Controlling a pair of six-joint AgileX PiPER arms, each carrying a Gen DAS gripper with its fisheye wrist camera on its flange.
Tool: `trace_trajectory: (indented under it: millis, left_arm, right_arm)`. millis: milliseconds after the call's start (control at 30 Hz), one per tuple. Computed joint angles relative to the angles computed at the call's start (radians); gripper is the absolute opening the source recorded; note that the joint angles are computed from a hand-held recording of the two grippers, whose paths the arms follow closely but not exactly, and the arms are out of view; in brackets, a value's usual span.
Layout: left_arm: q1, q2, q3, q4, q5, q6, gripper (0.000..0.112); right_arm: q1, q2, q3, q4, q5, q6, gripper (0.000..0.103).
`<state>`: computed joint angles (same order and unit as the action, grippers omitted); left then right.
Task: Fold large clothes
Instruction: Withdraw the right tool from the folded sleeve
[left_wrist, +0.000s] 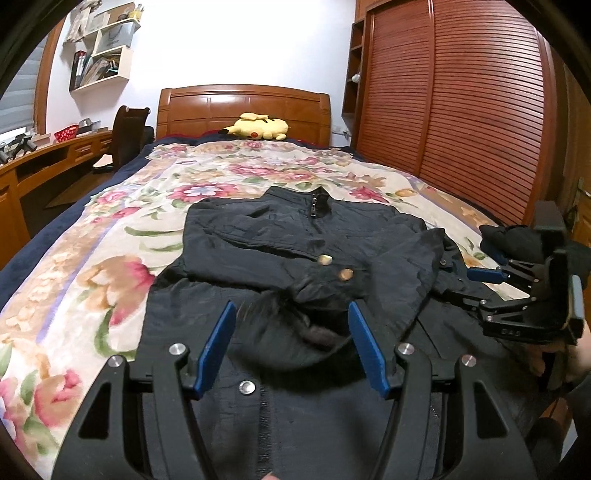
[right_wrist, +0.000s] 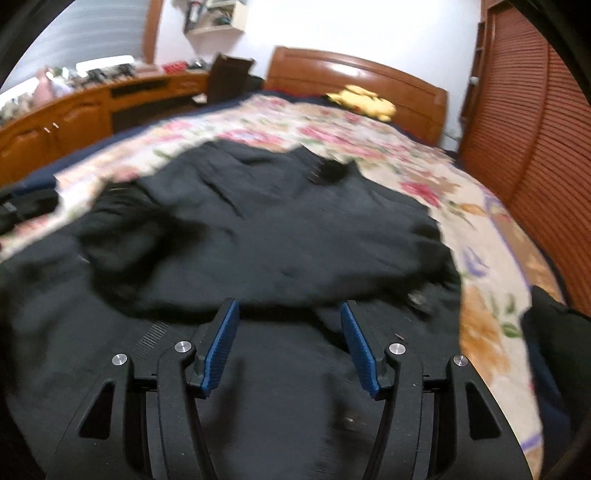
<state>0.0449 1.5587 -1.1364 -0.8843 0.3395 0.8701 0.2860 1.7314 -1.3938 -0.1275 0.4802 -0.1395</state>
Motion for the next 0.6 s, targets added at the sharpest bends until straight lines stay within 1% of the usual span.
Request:
trace_trajectory:
  millis: [67, 133, 333, 467, 600]
  left_arm:
    - [-0.01, 0.003, -0.002, 0.006, -0.001, -0.007, 0.063]
    - [-0.024, 0.009, -0.009, 0.028, -0.002, -0.029, 0.063]
    - [-0.06, 0.044, -0.042, 0.189, 0.012, -0.174, 0.063]
    - [-0.079, 0.067, -0.06, 0.329, 0.027, -0.293, 0.063]
    - [-0.087, 0.084, -0.053, 0.416, 0.04, -0.359, 0.063]
  right_arm:
    - [-0.016, 0.01, 0.007, -0.058, 0.001, 0.045, 0.058]
    - [-0.037, 0.017, 0.013, -0.076, 0.001, 0.061, 0.058]
    - [-0.094, 0.037, 0.03, 0.022, -0.008, -0.015, 0.058]
    - [-0.096, 0.059, 0.035, 0.038, -0.016, -0.018, 0.059]
    - [-0.096, 0.07, 0.041, 0.057, -0.024, -0.039, 0.059]
